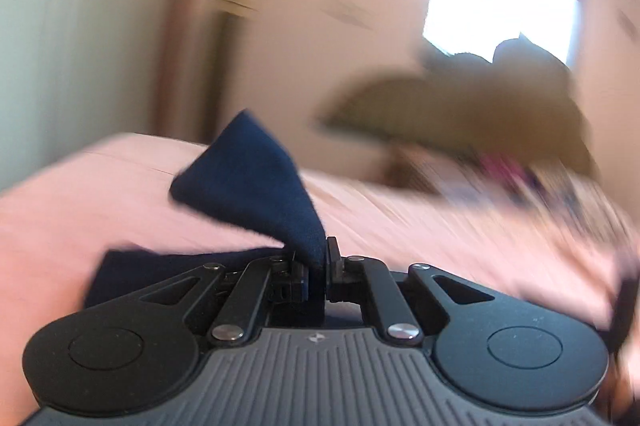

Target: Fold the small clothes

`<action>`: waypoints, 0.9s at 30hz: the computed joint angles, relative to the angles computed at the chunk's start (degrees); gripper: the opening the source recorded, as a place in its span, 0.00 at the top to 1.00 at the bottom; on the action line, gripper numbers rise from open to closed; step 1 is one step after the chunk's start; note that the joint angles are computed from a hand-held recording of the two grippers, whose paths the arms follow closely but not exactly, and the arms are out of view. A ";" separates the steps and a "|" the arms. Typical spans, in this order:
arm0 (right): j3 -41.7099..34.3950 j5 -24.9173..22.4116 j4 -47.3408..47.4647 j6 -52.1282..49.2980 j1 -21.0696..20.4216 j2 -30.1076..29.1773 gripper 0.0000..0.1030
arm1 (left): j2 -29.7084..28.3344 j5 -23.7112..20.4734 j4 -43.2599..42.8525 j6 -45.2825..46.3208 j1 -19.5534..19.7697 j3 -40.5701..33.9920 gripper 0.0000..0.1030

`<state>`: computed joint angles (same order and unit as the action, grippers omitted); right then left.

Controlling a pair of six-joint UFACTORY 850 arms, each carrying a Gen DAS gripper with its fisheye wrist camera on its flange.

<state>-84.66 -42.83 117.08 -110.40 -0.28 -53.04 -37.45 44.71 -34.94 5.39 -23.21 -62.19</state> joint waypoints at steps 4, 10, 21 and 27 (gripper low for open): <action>-0.29 -1.49 -0.48 1.39 -0.46 -0.45 0.00 | -7.36 -14.87 -4.40 14.50 -3.53 -8.84 0.88; -0.99 -3.73 -1.56 3.90 -1.14 -1.24 0.00 | -1.74 -4.52 4.69 5.23 -4.85 1.96 0.23; -0.56 -8.32 -27.50 27.86 -3.70 3.04 0.06 | 4.09 6.63 4.40 -14.89 -1.38 15.24 0.19; 2.07 1.33 -38.30 28.90 -0.35 6.90 0.38 | 3.89 5.07 5.98 -17.08 -0.65 15.18 0.19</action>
